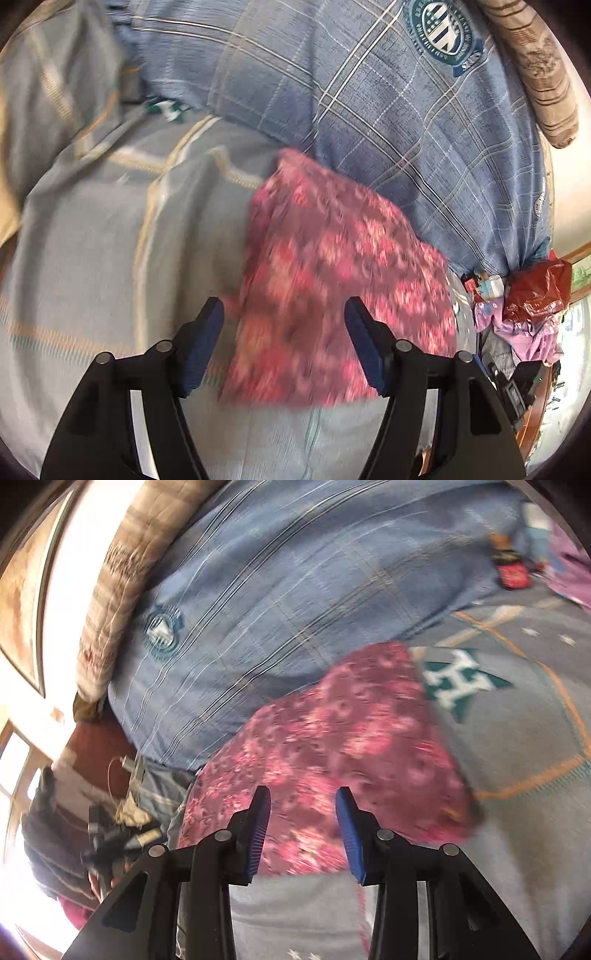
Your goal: Fold small clothes
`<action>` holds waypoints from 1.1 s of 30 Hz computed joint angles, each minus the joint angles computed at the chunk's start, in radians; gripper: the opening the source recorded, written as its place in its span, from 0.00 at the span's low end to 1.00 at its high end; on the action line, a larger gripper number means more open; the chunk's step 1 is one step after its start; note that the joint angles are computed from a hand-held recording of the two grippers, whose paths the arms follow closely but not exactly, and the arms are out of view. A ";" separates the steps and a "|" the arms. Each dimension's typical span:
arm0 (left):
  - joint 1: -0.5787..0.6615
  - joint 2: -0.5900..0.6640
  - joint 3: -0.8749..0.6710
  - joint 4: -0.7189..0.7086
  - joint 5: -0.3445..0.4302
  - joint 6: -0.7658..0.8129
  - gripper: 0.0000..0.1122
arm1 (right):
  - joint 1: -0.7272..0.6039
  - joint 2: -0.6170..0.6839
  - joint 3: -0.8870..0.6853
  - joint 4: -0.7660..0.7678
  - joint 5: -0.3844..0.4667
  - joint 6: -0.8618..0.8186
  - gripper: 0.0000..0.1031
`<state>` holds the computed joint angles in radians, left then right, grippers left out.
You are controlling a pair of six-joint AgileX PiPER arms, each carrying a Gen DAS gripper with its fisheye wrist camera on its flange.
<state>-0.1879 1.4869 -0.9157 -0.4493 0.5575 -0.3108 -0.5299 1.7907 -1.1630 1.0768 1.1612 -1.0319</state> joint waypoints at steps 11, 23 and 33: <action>0.019 0.290 -0.187 -0.089 -0.002 0.179 0.60 | 0.503 0.208 -0.351 -0.238 -0.222 0.283 0.50; 0.051 0.348 -0.252 -0.035 0.010 0.185 0.60 | 0.434 0.275 -0.463 -0.453 -0.417 0.478 0.56; -0.003 0.387 -0.275 0.020 -0.010 0.096 0.60 | 0.285 0.461 -0.633 -0.516 -0.368 0.654 0.57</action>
